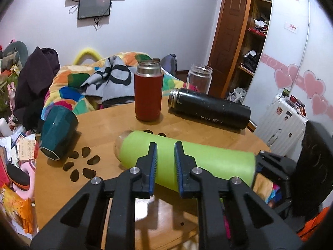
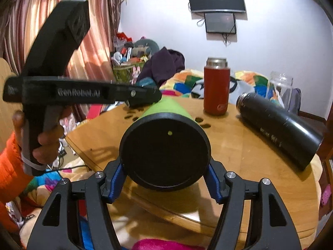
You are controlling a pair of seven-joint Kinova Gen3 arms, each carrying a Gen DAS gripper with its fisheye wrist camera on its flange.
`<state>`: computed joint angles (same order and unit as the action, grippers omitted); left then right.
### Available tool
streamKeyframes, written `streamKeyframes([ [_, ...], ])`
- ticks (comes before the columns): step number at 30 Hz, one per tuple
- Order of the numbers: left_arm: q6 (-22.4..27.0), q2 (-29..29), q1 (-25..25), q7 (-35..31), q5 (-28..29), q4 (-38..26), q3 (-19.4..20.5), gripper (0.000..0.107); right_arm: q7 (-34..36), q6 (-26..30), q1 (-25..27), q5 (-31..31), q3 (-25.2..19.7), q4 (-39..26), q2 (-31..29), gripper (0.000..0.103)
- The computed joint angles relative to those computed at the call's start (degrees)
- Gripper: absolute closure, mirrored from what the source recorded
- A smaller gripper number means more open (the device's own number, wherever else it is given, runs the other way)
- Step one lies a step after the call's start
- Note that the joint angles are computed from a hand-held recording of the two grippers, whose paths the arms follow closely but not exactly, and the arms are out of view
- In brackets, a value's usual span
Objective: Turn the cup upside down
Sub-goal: 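Rotate the tumbler upright with the black base up using both tools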
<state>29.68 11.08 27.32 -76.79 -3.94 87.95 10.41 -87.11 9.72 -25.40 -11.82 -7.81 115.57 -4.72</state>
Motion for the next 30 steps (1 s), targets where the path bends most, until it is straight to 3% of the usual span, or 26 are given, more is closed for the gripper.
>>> streamKeyframes([
  [4, -1.8, -0.9, -0.3, -0.2, 0.2, 1.2, -0.1, 0.091, -1.9, -0.5, 1.4, 2.0, -0.9, -0.4, -1.0, 0.042],
  [8, -3.3, -1.4, -1.0, -0.8, 1.1, 1.7, 0.3, 0.092, -7.2, -1.0, 4.9, 7.6, -4.4, -1.6, -1.2, 0.042],
  [14, -5.4, -2.2, -3.0, -4.4, 5.0, 2.2, 1.4, 0.092, -10.2, -1.6, 5.3, 11.0, -4.6, -3.4, -0.9, 0.042],
  [22, -7.7, -3.2, -5.0, -8.8, 10.0, 2.9, 2.3, 0.092, -18.9, -1.2, 9.1, 20.2, -9.2, -5.8, -0.2, 0.042],
  [30, -7.8, -2.4, -7.6, -12.5, 15.6, 2.0, 2.8, 0.092, -22.5, 1.0, 6.6, 24.4, -7.2, -10.2, 2.5, 0.042],
])
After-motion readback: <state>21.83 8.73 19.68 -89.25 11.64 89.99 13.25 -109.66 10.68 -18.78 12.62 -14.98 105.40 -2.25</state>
